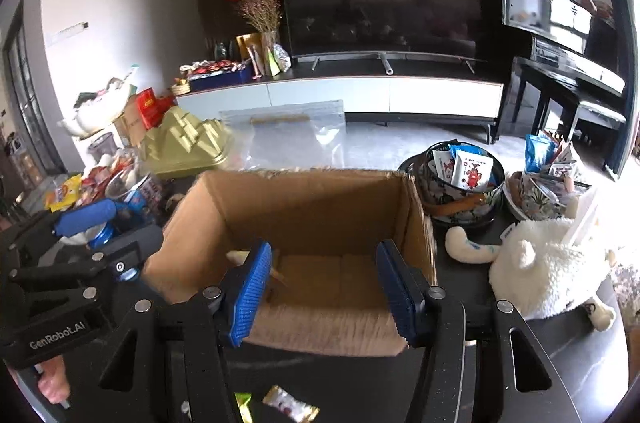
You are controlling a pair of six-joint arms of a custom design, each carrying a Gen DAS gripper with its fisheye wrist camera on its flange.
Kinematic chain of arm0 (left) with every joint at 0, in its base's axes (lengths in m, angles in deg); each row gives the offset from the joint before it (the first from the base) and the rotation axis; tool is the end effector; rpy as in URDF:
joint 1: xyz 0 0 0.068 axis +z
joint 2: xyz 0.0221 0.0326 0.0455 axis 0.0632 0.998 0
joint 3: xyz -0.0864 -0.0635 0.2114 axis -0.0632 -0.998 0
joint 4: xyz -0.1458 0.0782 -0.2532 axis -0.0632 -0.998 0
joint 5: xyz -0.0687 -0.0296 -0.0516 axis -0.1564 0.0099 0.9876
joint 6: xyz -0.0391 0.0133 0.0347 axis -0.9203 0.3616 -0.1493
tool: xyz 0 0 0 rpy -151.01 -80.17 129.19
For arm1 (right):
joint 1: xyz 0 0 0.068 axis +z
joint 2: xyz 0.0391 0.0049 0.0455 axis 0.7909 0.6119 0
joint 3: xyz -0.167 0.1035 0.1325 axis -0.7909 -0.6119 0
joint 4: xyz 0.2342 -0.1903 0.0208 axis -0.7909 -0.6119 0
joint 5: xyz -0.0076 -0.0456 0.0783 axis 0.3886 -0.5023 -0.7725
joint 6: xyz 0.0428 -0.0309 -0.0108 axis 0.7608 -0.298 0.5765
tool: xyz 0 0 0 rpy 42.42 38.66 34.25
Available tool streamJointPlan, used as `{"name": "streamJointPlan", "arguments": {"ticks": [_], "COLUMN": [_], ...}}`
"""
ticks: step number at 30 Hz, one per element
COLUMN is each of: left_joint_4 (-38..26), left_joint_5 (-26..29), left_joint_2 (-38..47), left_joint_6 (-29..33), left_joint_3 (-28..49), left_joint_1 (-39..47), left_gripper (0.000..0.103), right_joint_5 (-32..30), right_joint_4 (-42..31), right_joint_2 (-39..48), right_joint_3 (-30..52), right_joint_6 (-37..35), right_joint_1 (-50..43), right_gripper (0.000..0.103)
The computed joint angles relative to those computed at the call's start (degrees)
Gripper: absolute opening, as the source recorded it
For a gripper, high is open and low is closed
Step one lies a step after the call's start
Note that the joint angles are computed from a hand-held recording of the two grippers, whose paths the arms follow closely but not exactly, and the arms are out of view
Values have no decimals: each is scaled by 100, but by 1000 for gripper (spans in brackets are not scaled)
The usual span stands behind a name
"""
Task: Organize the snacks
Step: 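Open both grippers to drop the snacks into the box, then move both grippers back toward the remaining snacks on the table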
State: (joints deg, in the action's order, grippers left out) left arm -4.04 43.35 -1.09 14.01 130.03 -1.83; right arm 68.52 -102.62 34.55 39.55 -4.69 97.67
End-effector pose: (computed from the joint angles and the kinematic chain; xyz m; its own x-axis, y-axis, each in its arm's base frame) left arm 0.2970 -0.0438 0.3029 -0.4961 0.3800 -0.7807 0.6228 0.7822 -0.0151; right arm 0.2190 0.1872 0.2886 -0.5574 0.2724 -0.7843 0.3353 0.9380 0.0875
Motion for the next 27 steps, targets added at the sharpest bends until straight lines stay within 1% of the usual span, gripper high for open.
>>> {"name": "streamJointPlan", "arguments": {"ticks": [2,5,9,13,15,18,23,27], "left_joint_4": [-152,-219,-691,-1189,-1576,-1914,-2731,-3264], "left_joint_5": [150,251,643,1040,1337,1574,2011,2212], "left_joint_2": [-283,-864,-1338,-1718,-1897,-2192,-2475,-2620], "left_joint_6": [41,178,504,845,1116,1427,2168,2737], "left_joint_3": [-116,-422,-557,-669,-713,-840,-948,-1102], "left_joint_1": [146,339,682,1087,1358,1668,2234,2668], "left_gripper": [74,74,76,77,77,78,79,79], "right_joint_5": [98,284,517,810,958,1111,1236,1145], "right_joint_4": [-179,-445,-839,-1443,-1788,-2378,-3161,-3373], "right_joint_2": [-41,-94,-67,113,269,544,970,1121], "right_joint_3": [22,34,111,309,464,716,1017,1043], "right_joint_6": [232,661,1207,2069,2467,3224,4432,4998], "right_joint_1": [241,641,1210,1873,2161,2572,3175,3472], "right_gripper": [56,56,56,56,56,56,56,56]}}
